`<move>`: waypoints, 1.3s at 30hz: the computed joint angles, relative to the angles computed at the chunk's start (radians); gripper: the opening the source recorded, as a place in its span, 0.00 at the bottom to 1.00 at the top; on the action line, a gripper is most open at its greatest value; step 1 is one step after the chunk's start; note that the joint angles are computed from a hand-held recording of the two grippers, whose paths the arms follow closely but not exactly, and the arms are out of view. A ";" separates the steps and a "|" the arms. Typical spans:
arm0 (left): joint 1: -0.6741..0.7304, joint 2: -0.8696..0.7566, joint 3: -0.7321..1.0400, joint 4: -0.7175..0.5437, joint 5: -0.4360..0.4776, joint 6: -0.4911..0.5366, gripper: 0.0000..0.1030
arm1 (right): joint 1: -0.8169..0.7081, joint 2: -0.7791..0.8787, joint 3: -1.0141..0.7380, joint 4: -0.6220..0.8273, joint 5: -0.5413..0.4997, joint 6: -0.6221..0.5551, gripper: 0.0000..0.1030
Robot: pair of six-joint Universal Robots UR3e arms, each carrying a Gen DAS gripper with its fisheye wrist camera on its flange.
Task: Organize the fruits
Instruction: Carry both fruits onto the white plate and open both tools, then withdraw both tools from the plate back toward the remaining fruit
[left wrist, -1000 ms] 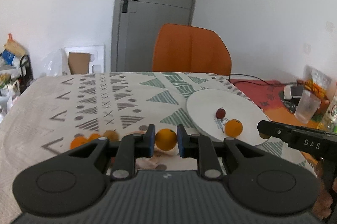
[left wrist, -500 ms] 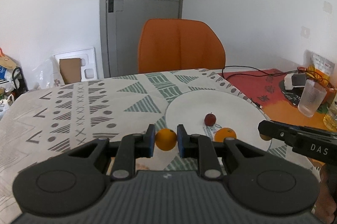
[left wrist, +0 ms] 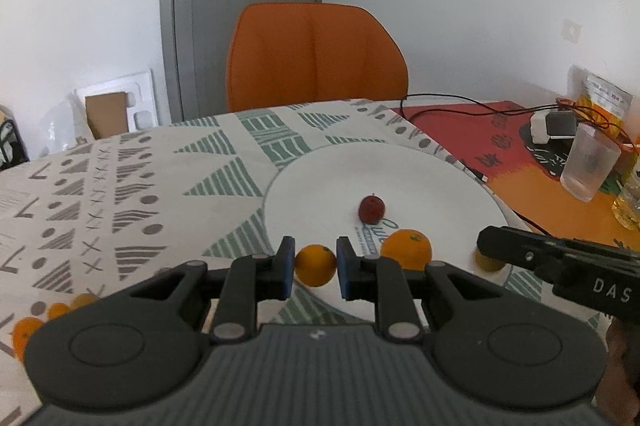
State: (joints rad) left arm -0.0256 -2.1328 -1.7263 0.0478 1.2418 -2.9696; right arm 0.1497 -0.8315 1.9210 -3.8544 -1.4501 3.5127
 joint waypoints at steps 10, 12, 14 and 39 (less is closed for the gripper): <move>0.007 0.034 -0.031 0.011 -0.007 0.004 0.24 | 0.018 0.008 -0.021 0.022 -0.043 -0.003 0.29; 0.022 0.053 -0.051 0.012 -0.009 0.003 0.24 | 0.025 0.004 -0.025 0.033 -0.049 -0.003 0.29; 0.039 0.073 -0.070 0.014 -0.009 -0.003 0.27 | 0.032 -0.002 -0.027 0.044 -0.055 -0.003 0.30; 0.297 0.338 -0.401 0.152 -0.134 -0.015 0.62 | 0.158 -0.091 -0.040 0.147 -0.183 -0.051 0.67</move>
State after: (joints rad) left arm 0.2712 -1.7953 -2.1269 0.2000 1.1078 -2.9846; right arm 0.3078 -0.9228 1.8814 -3.7078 -1.6328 3.4618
